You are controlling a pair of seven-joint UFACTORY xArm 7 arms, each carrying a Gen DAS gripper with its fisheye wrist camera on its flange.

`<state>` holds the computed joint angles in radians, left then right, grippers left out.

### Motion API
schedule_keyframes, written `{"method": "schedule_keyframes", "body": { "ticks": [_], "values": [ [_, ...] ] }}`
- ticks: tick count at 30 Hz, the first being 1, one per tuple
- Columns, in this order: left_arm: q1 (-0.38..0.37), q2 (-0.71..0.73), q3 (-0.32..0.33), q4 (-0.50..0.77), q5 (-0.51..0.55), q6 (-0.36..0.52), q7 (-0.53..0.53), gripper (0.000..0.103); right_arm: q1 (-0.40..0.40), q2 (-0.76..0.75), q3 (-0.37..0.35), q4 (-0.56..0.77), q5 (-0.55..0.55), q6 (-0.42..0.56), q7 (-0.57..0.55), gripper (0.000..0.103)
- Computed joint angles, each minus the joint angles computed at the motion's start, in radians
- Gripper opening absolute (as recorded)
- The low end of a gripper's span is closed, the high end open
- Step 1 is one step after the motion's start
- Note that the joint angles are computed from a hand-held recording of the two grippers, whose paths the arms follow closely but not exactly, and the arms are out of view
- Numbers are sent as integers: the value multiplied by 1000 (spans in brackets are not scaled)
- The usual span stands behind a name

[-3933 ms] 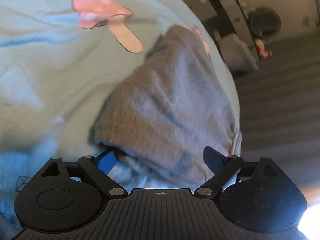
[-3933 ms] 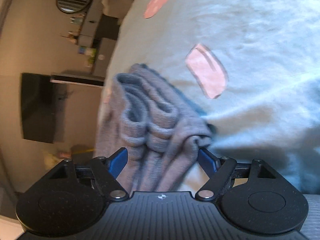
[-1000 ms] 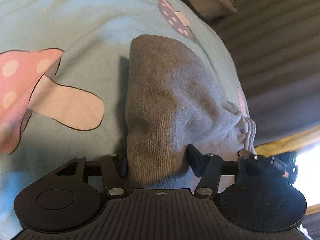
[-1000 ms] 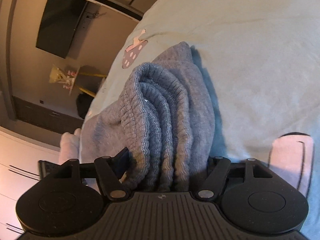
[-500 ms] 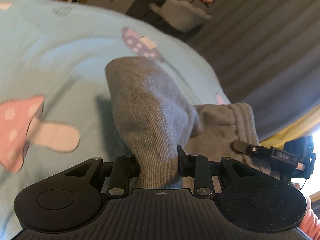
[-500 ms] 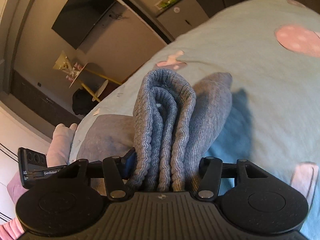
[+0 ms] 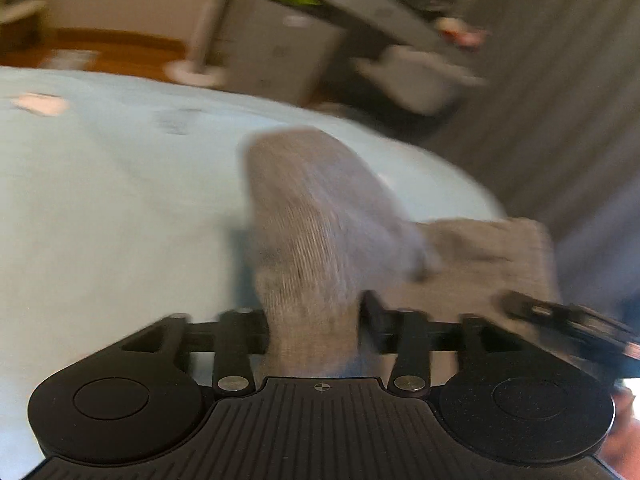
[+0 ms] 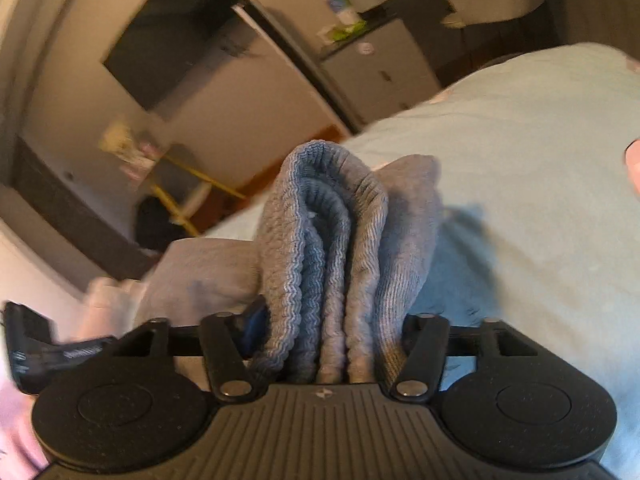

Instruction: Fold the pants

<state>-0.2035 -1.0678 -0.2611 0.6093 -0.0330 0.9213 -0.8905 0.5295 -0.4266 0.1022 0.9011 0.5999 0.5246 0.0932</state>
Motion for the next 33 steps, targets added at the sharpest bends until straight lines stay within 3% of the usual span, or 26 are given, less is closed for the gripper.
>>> {"method": "schedule_keyframes", "body": {
  "ticks": [1, 3, 7, 11, 14, 17, 23, 25, 26, 27, 30, 33],
  "values": [
    [29, 8, -19, 17, 27, 57, -11, 55, -48, 10, 40, 8, -77, 14, 70, 72],
    [32, -17, -30, 4, 48, 91, -15, 65, -130, -8, 112, -12, -219, 35, 229, 79],
    [7, -122, -49, -45, 56, 155, -21, 73, -66, -138, 80, -171, -184, -61, 290, 79],
    [25, -105, -108, -27, 109, 178, -15, 73, -83, -211, 123, -219, -274, -121, 370, 76],
    [65, -56, -129, 12, 151, 140, -30, 75, -99, -172, 161, -158, -367, -161, 395, 60],
    [100, 8, -135, 40, 170, 70, -71, 78, -105, -51, 191, -29, -489, -113, 348, 42],
    [128, 221, -133, 105, 238, -3, -61, 79, -128, 151, 242, 150, -667, -17, 371, 38],
    [119, 252, -128, 91, 265, -5, -57, 83, -140, 196, 252, 180, -758, 33, 395, 21],
    [115, 264, -125, 83, 278, -5, -55, 87, -141, 210, 252, 185, -799, 52, 405, 2],
    [115, 267, -124, 69, 293, -16, -64, 93, -153, 209, 257, 172, -819, 49, 407, 0],
    [125, 281, -144, 55, 351, -37, -92, 98, -107, 226, 188, 151, -747, -17, 364, 0],
    [139, 315, -168, 64, 403, -45, -135, 100, -112, 250, 190, 150, -779, -61, 390, 0]
  ]
}}
